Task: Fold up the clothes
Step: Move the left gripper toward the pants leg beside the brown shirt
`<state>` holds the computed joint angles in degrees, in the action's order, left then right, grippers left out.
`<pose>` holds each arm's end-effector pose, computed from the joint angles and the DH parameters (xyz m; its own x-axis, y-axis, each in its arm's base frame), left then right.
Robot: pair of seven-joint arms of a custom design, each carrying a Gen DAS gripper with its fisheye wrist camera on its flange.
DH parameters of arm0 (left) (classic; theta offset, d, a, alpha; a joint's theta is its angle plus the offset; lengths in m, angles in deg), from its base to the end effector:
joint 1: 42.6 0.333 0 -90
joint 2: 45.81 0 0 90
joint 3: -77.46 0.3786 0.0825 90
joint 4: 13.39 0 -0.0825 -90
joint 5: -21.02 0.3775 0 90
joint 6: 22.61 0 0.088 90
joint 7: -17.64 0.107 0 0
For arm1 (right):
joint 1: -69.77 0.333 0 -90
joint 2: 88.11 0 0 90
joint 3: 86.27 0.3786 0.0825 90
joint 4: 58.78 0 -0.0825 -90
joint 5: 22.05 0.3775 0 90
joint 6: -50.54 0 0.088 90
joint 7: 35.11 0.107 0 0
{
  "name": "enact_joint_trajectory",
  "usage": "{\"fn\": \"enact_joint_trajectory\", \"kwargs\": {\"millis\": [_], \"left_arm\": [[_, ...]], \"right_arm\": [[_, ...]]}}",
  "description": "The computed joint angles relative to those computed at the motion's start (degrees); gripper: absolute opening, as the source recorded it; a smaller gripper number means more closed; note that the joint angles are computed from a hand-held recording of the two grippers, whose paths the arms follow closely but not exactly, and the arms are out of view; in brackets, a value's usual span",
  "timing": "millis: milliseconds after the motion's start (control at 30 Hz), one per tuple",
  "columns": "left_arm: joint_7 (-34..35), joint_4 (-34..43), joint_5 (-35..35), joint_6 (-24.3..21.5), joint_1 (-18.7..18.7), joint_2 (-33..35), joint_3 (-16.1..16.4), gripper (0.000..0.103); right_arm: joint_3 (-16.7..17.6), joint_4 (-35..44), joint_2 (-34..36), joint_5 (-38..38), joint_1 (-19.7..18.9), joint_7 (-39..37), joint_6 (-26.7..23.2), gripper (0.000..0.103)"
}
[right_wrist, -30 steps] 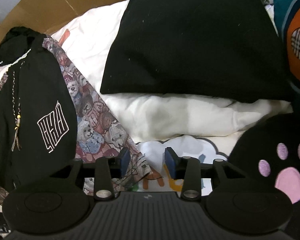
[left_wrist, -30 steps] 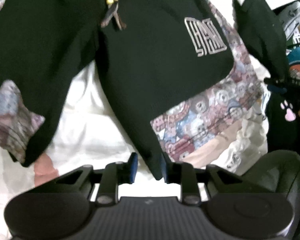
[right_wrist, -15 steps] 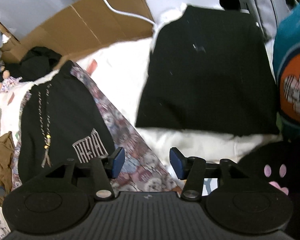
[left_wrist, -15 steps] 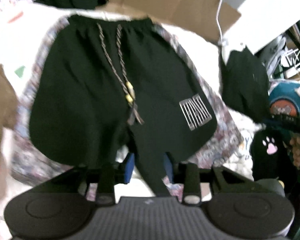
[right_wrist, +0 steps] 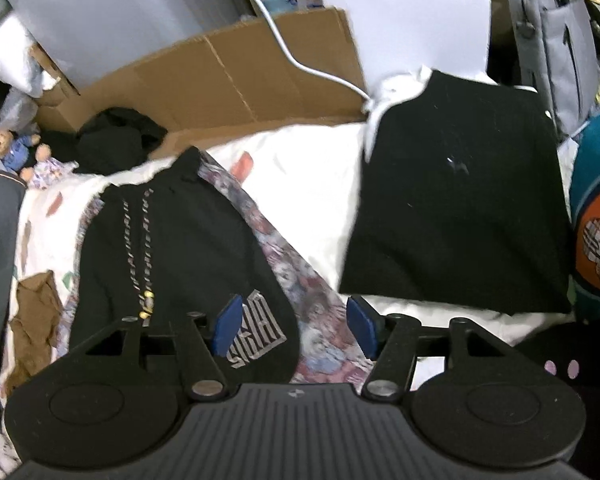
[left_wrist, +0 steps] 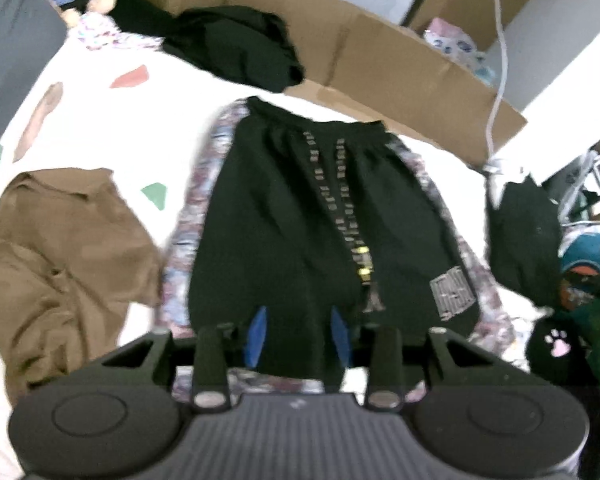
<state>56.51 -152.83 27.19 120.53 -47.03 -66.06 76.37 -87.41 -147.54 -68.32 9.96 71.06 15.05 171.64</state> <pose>0.4378 -0.0439 0.5425 0.6080 -0.7537 0.2494 -0.6784 -0.6564 -0.3300 0.7012 0.0285 0.5406 0.4830 -0.8266 -0.2887 -0.8370 -0.3391 -0.4294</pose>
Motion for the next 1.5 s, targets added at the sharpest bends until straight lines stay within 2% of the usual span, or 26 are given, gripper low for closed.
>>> {"fn": "enact_joint_trajectory", "kwargs": {"millis": [33, 100, 167, 500, 633, 733, 933, 1000, 1067, 1100, 1200, 1367, 1500], "left_arm": [[0.06, -1.3, -0.33, 0.97, 0.23, -0.55, 0.55, 0.038], [-0.36, -4.99, -1.81, 4.78, 0.59, -2.11, 1.87, 0.037], [-1.18, -7.11, -2.34, 4.97, 1.05, -3.15, 2.55, 0.036], [1.59, -11.85, -0.48, 7.1, 2.51, -5.28, 4.8, 0.036], [4.25, -12.54, -0.9, 7.11, 2.77, -2.96, 5.77, 0.036], [7.06, -13.39, -1.59, 9.09, 2.72, -1.1, 6.28, 0.036], [8.73, -15.51, -1.69, 12.37, 4.8, 2.23, 5.46, 0.037], [6.85, -16.07, 0.89, 12.82, 6.8, 2.78, 3.87, 0.037], [3.98, -17.2, 3.23, 14.35, 8.5, 2.83, 2.79, 0.041], [3.45, -17.74, 3.32, 15.14, 8.55, 2.79, 2.97, 0.048], [3.57, -18.77, 2.63, 16.45, 7.86, 2.79, 3.81, 0.058], [4.16, -19.45, 2.59, 17.59, 6.76, 3.91, 3.96, 0.06], [6.31, -19.32, -0.16, 17.31, 5.1, 5.44, 4.56, 0.06]], "right_arm": [[0.07, -0.63, -0.45, -0.09, 0.3, -0.16, 0.87, 0.067], [0.33, -4.26, -2.7, -0.08, 1.66, -0.92, 6.54, 0.067], [0.88, -6.0, -3.81, 1.8, 1.82, -1.51, 8.01, 0.068], [1.4, -9.99, -5.56, 4.7, 3.47, -0.35, 10.93, 0.068], [1.61, -11.0, -5.58, 5.22, 3.83, -0.36, 11.38, 0.068], [1.73, -11.83, -5.8, 5.95, 3.9, -0.66, 11.52, 0.068], [1.75, -13.93, -6.57, 6.71, 4.17, -1.24, 12.59, 0.068], [1.71, -14.26, -6.61, 6.82, 4.23, -0.86, 12.28, 0.068], [1.66, -15.04, -6.85, 5.9, 4.71, -0.63, 13.13, 0.068], [1.7, -15.49, -6.98, 5.64, 4.91, -0.72, 13.64, 0.068], [1.99, -16.54, -7.15, 5.82, 5.2, -1.4, 13.83, 0.068], [2.64, -18.79, -7.64, 6.5, 6.15, -2.28, 13.68, 0.068], [3.24, -20.86, -8.34, 7.16, 7.28, -2.96, 13.89, 0.068]]}}
